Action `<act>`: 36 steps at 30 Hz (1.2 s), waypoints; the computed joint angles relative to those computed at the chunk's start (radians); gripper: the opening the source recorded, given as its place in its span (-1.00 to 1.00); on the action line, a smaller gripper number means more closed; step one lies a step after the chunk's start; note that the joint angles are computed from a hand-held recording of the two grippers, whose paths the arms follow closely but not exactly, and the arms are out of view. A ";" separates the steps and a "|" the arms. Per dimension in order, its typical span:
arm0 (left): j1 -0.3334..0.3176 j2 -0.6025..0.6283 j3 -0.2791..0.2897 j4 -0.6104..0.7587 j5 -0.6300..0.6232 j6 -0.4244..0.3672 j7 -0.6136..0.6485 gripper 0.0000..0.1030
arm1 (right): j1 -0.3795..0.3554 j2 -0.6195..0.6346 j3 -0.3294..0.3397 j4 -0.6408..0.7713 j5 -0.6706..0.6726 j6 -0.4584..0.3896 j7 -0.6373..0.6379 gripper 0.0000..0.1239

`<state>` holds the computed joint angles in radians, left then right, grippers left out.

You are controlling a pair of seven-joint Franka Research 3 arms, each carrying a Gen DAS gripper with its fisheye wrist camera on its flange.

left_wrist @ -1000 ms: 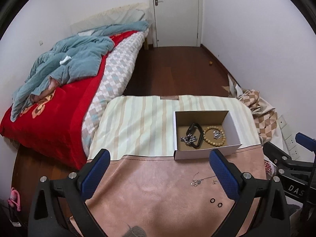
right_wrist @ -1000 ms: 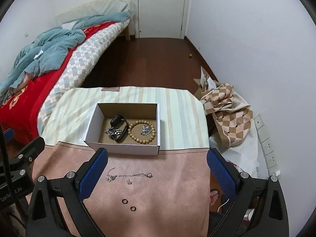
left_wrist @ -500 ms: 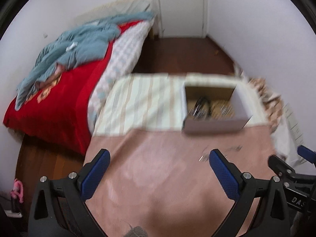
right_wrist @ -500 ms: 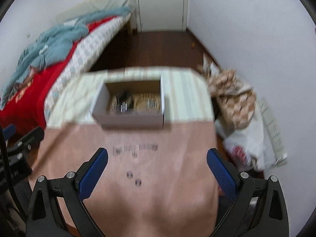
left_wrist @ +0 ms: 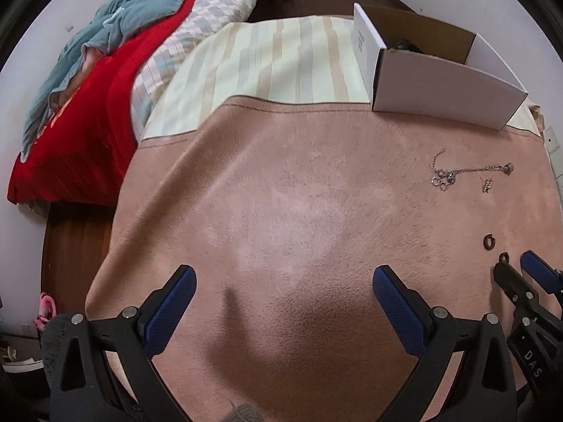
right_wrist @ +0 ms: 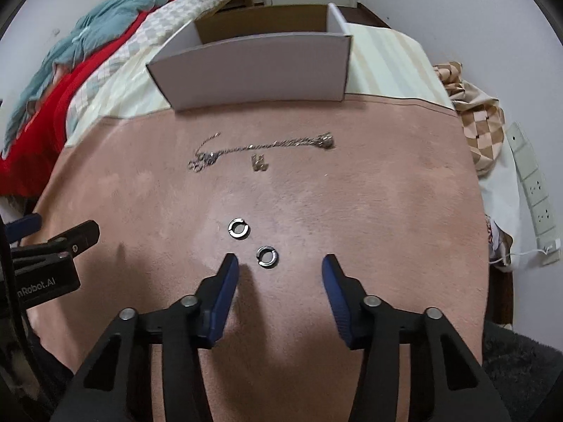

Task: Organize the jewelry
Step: 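Lower the right tool onto a small black ring and grasp it, then carry the black ring into the white box and open the right tool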

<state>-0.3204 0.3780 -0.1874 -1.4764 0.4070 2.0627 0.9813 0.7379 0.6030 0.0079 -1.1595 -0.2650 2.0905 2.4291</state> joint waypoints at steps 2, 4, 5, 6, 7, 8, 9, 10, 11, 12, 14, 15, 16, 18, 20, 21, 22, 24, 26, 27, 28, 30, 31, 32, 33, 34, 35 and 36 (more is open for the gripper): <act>0.000 0.006 0.000 0.004 -0.002 -0.001 0.001 0.99 | 0.008 0.011 -0.004 0.015 -0.014 -0.004 -0.009 -0.39; -0.001 0.014 -0.001 0.019 -0.007 -0.005 0.008 0.99 | 0.020 0.020 -0.013 0.026 -0.038 -0.008 -0.016 -0.62; -0.002 0.019 -0.002 0.026 -0.007 -0.006 0.011 0.99 | 0.025 0.024 -0.017 0.034 -0.048 -0.016 -0.019 -0.80; -0.005 0.023 -0.003 0.033 -0.007 -0.006 0.015 0.99 | 0.024 0.027 -0.017 0.039 -0.049 -0.018 -0.022 -0.80; -0.007 0.027 -0.005 0.041 -0.009 -0.004 0.020 0.99 | 0.020 0.018 -0.014 0.026 -0.043 -0.006 -0.019 -0.80; -0.009 0.032 -0.006 0.050 -0.013 -0.002 0.026 0.99 | 0.017 0.010 -0.014 0.015 -0.037 0.002 -0.005 -0.80; -0.012 0.038 -0.009 0.061 -0.018 0.000 0.032 0.99 | 0.014 -0.011 -0.018 -0.015 -0.037 0.018 0.016 -0.80; -0.016 0.048 -0.014 0.078 -0.026 0.003 0.040 0.99 | 0.010 -0.036 -0.021 -0.047 -0.038 0.035 0.037 -0.80; -0.021 0.063 -0.019 0.099 -0.038 0.002 0.051 0.99 | 0.005 -0.053 -0.023 -0.065 -0.041 0.043 0.054 -0.80; -0.024 0.072 -0.022 0.115 -0.048 0.002 0.059 0.99 | 0.001 -0.084 -0.027 -0.104 -0.050 0.057 0.081 -0.80; -0.035 0.107 -0.036 0.163 -0.082 -0.001 0.087 0.99 | -0.015 -0.126 -0.025 -0.157 -0.061 0.075 0.119 -0.80; -0.039 0.117 -0.040 0.176 -0.097 0.001 0.098 0.99 | -0.022 -0.149 -0.026 -0.184 -0.072 0.078 0.142 -0.80; -0.045 0.130 -0.044 0.193 -0.111 0.003 0.110 0.99 | -0.028 -0.163 -0.024 -0.199 -0.082 0.077 0.156 -0.80; -0.061 0.157 -0.049 0.224 -0.132 0.009 0.129 0.98 | -0.044 -0.200 -0.020 -0.246 -0.103 0.076 0.191 -0.80; -0.078 0.188 -0.050 0.261 -0.143 0.000 0.149 0.97 | -0.065 -0.223 -0.010 -0.278 -0.108 0.078 0.212 -0.80; -0.085 0.203 -0.053 0.278 -0.152 -0.005 0.161 0.94 | -0.074 -0.234 -0.006 -0.296 -0.111 0.080 0.222 -0.80; -0.092 0.211 -0.051 0.288 -0.154 -0.007 0.167 0.89 | -0.084 -0.241 -0.001 -0.308 -0.113 0.084 0.227 -0.80; -0.105 0.239 -0.049 0.327 -0.162 -0.022 0.188 0.65 | -0.100 -0.259 0.008 -0.339 -0.114 0.092 0.242 -0.80; -0.115 0.264 -0.048 0.363 -0.173 -0.036 0.204 0.51 | -0.111 -0.261 0.017 -0.346 -0.115 0.098 0.247 -0.80; -0.118 0.263 -0.044 0.362 -0.173 -0.034 0.207 0.50 | -0.115 -0.262 0.019 -0.350 -0.116 0.100 0.247 -0.80; -0.121 0.265 -0.043 0.365 -0.175 -0.025 0.211 0.48 | -0.119 -0.264 0.023 -0.356 -0.114 0.106 0.245 -0.80; -0.127 0.271 -0.039 0.373 -0.173 -0.015 0.220 0.25 | -0.126 -0.264 0.028 -0.358 -0.107 0.110 0.244 -0.80; -0.131 0.276 -0.036 0.381 -0.167 -0.011 0.227 0.17 | -0.126 -0.262 0.029 -0.359 -0.108 0.112 0.245 -0.80; -0.131 0.281 -0.034 0.388 -0.166 -0.006 0.237 0.01 | -0.127 -0.260 0.031 -0.356 -0.105 0.111 0.242 -0.80; -0.131 0.270 -0.033 0.371 -0.165 0.005 0.239 -0.23 | -0.128 -0.257 0.031 -0.354 -0.102 0.112 0.243 -0.80; -0.129 0.268 -0.034 0.368 -0.167 0.013 0.245 -0.36 | -0.128 -0.257 0.031 -0.354 -0.102 0.113 0.244 -0.80; -0.124 0.268 -0.039 0.368 -0.177 0.018 0.252 -0.56 | -0.126 -0.254 0.031 -0.350 -0.103 0.111 0.245 -0.80; -0.124 0.266 -0.041 0.367 -0.183 0.018 0.252 -0.62 | -0.126 -0.255 0.031 -0.351 -0.103 0.112 0.246 -0.80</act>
<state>-0.4443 0.6443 -0.2281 -1.1098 0.2238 2.0806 1.2338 0.6116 0.3483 0.0385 -1.5107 -0.3683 2.2026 2.6749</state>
